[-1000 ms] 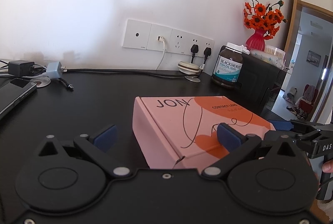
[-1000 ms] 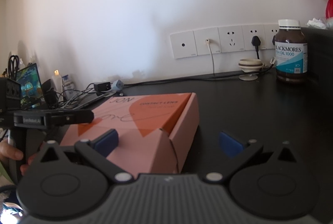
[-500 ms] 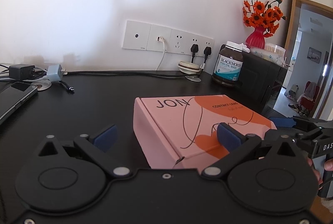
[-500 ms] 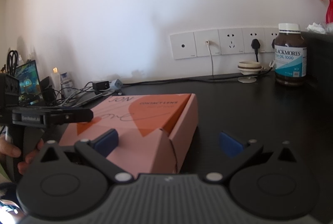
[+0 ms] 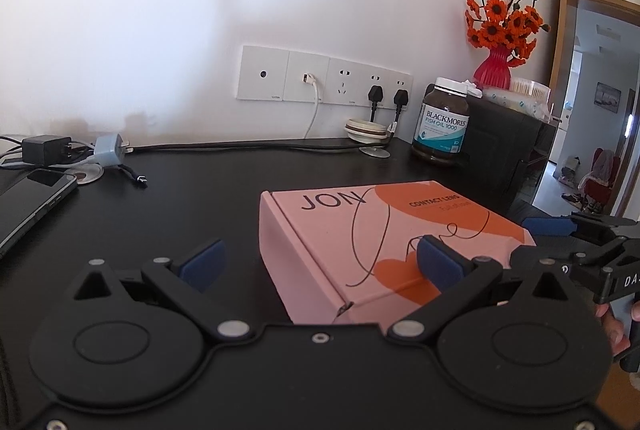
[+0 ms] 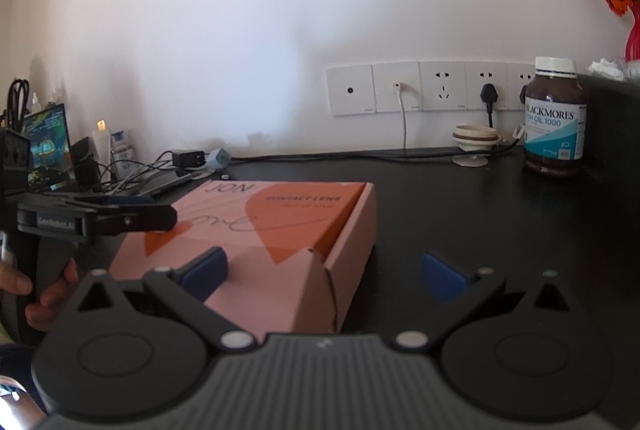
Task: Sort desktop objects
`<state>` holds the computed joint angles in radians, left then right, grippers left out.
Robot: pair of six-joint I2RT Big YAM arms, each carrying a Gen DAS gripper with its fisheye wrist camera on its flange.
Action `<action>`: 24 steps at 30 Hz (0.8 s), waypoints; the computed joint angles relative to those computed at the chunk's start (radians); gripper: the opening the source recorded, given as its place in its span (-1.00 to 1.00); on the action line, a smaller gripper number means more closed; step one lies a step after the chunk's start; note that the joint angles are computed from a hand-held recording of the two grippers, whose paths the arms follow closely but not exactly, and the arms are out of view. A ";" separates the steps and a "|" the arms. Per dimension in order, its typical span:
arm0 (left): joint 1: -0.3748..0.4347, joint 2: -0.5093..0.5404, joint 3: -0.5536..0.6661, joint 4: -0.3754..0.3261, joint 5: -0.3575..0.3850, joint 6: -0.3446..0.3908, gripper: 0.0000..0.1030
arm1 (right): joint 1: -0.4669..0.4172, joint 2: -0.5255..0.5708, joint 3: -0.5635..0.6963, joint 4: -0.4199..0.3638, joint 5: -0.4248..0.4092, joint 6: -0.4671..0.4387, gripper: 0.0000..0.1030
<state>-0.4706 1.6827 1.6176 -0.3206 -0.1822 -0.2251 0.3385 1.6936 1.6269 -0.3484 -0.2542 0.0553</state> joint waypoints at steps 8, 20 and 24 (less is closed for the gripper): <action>-0.004 0.001 0.002 -0.003 -0.014 0.014 1.00 | 0.000 0.004 0.011 -0.020 0.002 -0.016 0.99; -0.005 0.003 0.005 -0.005 -0.018 0.019 1.00 | 0.003 0.004 0.015 -0.030 0.010 -0.019 0.99; -0.006 0.003 0.004 -0.005 -0.019 0.021 1.00 | 0.001 0.008 0.017 -0.029 0.009 -0.022 0.99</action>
